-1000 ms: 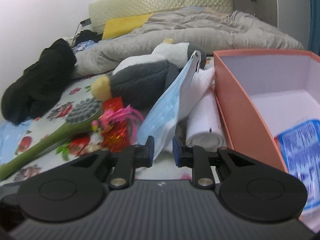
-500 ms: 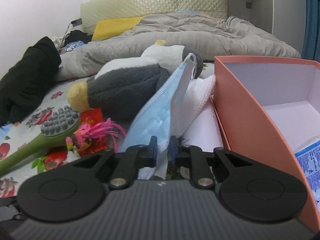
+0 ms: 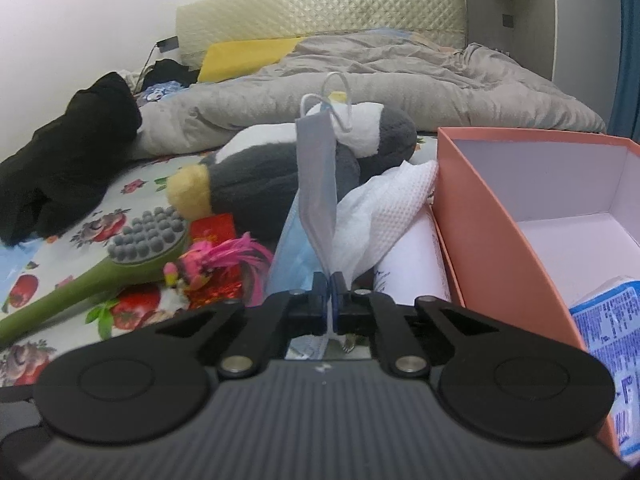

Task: Organize soft objects
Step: 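Grasp the blue face mask with the right tool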

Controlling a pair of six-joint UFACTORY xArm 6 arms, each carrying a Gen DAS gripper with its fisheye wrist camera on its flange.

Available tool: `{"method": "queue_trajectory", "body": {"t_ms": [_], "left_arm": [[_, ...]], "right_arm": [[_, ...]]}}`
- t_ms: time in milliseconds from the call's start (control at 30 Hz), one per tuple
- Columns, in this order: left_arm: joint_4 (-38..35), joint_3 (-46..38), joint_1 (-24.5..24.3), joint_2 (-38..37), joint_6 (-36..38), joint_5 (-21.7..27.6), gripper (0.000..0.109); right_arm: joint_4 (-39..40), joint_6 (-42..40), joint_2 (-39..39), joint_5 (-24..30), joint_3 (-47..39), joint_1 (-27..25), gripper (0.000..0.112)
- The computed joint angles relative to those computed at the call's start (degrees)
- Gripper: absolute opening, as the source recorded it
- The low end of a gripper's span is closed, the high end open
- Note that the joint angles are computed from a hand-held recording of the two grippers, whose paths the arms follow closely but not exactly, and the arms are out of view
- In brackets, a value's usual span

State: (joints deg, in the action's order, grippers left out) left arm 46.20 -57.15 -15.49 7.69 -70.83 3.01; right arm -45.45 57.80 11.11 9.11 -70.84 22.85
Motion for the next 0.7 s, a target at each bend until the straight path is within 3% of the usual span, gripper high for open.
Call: {"method": "queue_trajectory", "body": {"t_ms": [467, 700], "left_arm": [[8.12, 12.88, -1.61, -16.08, -10.36, 2.73, 0.028], [8.55, 17.79, -2.96, -22.88, -12.0, 4.41, 0.028]], "right_arm": [[1.84, -0.84, -13.86, 2.7, 11.69, 4.11, 0.005], [5.67, -3.5, -21.44, 5.32, 17.74, 6.55, 0.005]]}}
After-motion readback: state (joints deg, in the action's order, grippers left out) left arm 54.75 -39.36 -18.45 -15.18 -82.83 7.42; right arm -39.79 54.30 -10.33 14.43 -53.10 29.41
